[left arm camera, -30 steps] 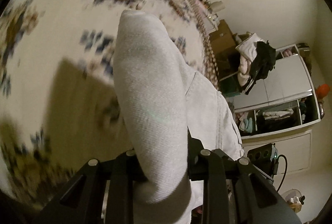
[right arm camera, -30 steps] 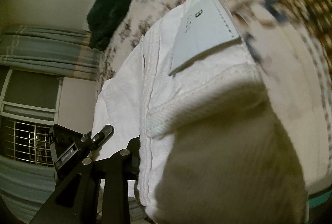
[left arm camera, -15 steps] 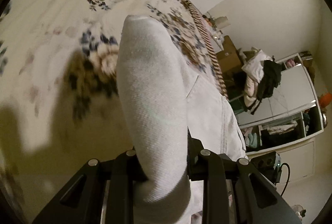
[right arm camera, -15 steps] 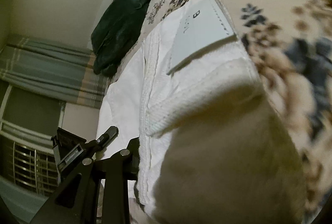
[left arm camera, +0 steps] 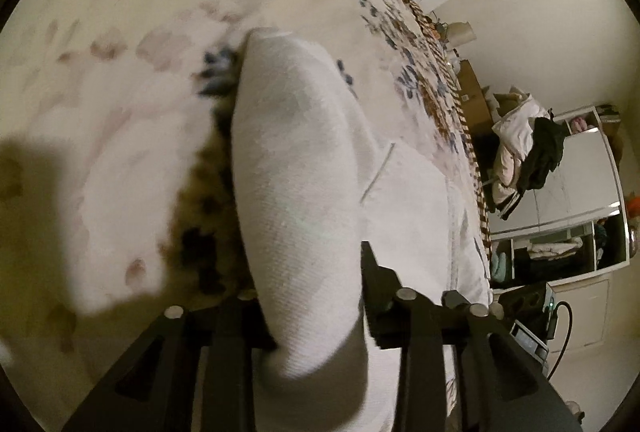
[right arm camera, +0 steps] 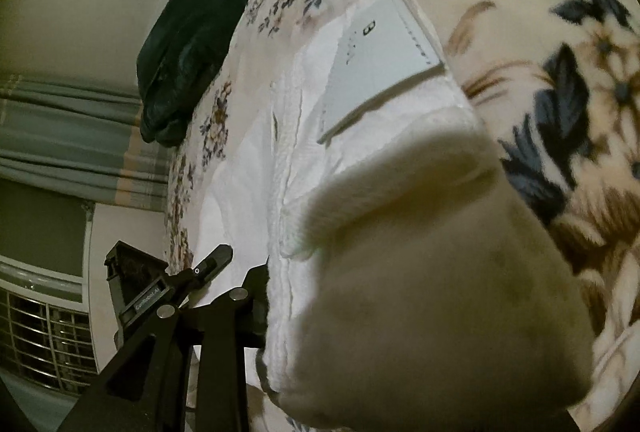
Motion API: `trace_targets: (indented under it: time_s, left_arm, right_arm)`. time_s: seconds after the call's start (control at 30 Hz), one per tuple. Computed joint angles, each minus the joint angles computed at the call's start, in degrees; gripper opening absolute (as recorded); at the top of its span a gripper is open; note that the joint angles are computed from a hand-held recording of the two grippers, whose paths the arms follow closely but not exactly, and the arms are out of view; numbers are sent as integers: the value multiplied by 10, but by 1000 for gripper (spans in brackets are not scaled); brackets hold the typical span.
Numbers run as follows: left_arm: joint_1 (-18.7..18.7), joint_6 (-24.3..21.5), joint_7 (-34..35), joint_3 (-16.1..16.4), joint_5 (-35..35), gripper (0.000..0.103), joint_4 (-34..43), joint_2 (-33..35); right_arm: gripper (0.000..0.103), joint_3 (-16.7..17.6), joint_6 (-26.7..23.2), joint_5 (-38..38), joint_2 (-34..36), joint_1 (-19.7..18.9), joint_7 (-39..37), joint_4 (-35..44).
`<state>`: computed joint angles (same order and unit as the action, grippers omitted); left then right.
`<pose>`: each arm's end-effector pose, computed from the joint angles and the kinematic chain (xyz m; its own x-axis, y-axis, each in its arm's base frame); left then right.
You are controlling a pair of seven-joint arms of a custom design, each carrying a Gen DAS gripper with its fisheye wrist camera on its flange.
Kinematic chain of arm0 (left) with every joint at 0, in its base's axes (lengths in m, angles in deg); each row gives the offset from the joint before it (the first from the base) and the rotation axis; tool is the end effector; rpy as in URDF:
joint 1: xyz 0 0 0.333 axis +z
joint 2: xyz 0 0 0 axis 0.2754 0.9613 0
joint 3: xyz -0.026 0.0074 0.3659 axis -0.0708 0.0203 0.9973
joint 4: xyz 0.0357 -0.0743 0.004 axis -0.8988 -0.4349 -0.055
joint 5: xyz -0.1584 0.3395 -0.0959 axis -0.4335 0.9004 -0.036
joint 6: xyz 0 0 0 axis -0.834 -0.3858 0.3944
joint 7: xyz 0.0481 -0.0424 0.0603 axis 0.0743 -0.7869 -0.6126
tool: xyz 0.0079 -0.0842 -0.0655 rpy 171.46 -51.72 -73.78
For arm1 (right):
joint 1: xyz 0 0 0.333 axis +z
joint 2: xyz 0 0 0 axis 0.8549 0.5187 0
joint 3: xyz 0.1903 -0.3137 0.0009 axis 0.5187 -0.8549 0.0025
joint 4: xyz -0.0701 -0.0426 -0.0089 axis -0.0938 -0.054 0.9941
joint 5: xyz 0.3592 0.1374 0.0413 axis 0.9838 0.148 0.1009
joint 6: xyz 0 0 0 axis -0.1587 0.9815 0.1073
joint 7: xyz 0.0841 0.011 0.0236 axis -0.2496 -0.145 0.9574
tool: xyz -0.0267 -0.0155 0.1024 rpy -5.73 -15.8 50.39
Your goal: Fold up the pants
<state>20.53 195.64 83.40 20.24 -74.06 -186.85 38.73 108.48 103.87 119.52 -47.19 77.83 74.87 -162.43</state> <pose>0.6924 -0.2130 0.3535 -0.0001 -0.7062 0.7080 -0.9611 -0.1953 -0.1950 0.6262 0.4194 0.3229 -0.2755 -0.6023 -0.7492 -0.8216 0.5522 -0.1417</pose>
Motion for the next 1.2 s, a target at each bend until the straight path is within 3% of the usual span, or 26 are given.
trace_targets:
  time_s: [0.1,0.17,0.23,0.27,0.33,0.47,0.53,0.57,0.73,0.9,1.2]
  left_arm:
    - [-13,1,-41,21,22,41,-10,-16]
    - [-40,5,-85,50,76,45,-21,-37]
    - [-82,-1,-155,96,164,61,-25,-56]
    - [-113,-10,-211,129,234,63,-27,-69]
    - [-149,-10,-271,163,313,63,-38,-89]
    - [-213,-21,-389,218,474,65,-57,-122]
    - [-224,-33,-420,224,526,81,-65,-135]
    - [-229,-43,-433,223,549,83,-65,-140]
    - [-233,-83,-481,200,615,84,-70,-164]
    - [-228,-107,-535,173,651,84,-73,-194]
    - [-235,-166,-605,136,672,84,-106,-329]
  right_arm:
    - [50,-57,-54,-3,-12,37,27,12]
    - [56,-94,-86,-8,-29,60,47,1]
    - [58,-121,-105,-16,-45,80,62,-12]
    - [59,-140,-120,-25,-53,93,75,-16]
    - [65,-211,-175,-76,-67,145,125,-11]
    - [97,-321,-301,-224,-88,230,228,11]
    - [97,-358,-373,-301,-88,262,273,41]
    - [98,-372,-414,-337,-86,276,291,60]
    - [103,-370,-519,-432,-87,291,318,121]
    - [103,-346,-555,-491,-132,295,335,108]
    - [103,-289,-646,-592,-271,309,387,63]
